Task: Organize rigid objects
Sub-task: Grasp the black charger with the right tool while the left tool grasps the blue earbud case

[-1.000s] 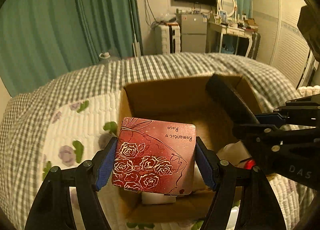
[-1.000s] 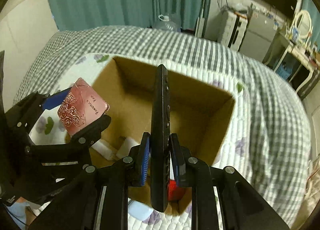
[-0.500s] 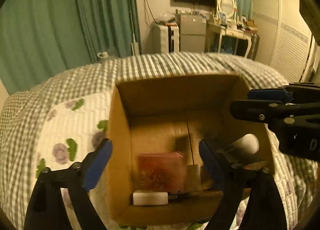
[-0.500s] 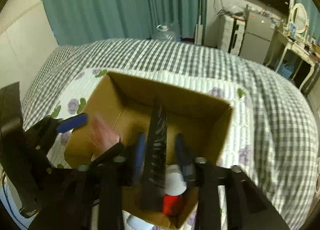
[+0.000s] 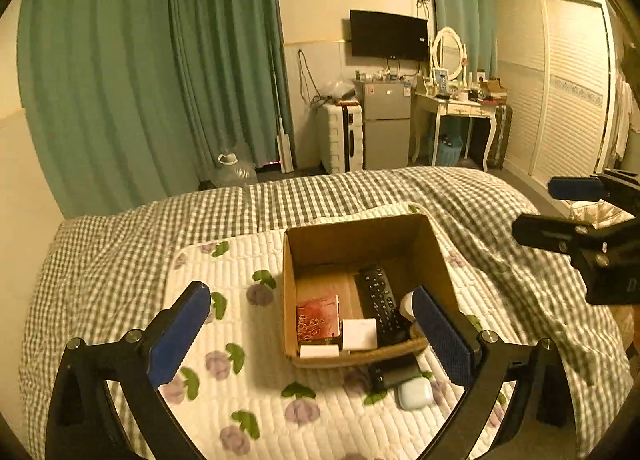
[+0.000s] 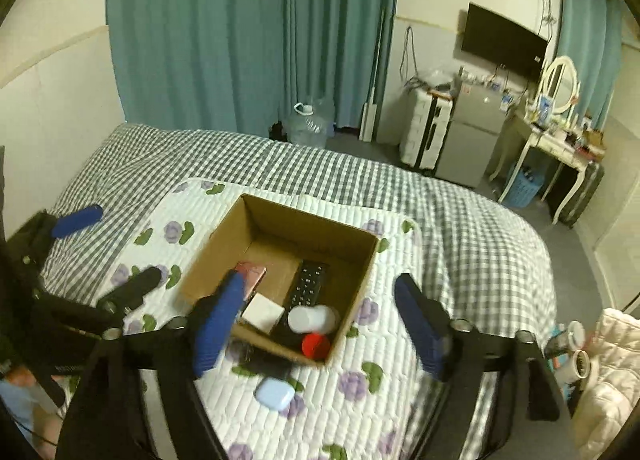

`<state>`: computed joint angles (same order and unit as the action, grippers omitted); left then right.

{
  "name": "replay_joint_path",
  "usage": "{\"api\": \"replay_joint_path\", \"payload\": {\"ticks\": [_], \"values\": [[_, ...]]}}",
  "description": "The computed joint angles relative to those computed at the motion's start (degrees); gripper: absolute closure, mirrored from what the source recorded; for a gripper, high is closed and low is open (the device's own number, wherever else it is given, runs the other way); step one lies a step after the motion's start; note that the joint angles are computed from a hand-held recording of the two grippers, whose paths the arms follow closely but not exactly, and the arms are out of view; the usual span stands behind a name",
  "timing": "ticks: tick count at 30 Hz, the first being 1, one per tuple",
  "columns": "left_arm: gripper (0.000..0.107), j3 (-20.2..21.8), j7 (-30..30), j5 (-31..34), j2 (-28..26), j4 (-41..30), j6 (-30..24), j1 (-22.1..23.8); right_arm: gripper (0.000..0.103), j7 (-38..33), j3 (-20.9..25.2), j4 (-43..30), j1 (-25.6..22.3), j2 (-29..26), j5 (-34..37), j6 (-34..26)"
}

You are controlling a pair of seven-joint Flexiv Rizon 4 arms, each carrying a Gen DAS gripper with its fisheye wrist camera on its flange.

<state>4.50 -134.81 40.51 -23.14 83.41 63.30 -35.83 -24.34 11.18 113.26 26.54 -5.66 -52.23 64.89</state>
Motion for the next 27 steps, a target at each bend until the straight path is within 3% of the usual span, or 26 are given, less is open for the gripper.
{"api": "replay_joint_path", "payload": {"ticks": [5, 12, 19, 27], "values": [[0.004, -0.2, -3.5, 1.5, 3.7, 4.9, 0.3, -0.5, 0.012, 5.6, 2.4, 4.6, 0.0, 5.3, -3.6, -2.1], [0.004, -1.5, -5.4, 2.0, 3.7, 9.8, 1.4, 1.8, 0.011, 14.6, 3.9, 9.2, -0.1, 5.4, -10.1, -2.4], [0.004, 0.3, -9.6, 2.5, -0.8, 11.5, 3.4, 2.2, 0.011, 21.6, 1.4, 11.1, 0.7, -1.5, -15.1, 2.2], [0.004, 2.1, -5.9, -2.7, -7.2, 10.5, 4.9, 2.2, 0.011, 24.6, -3.7, 9.4, 2.2, -11.2, -18.5, 8.3]]}}
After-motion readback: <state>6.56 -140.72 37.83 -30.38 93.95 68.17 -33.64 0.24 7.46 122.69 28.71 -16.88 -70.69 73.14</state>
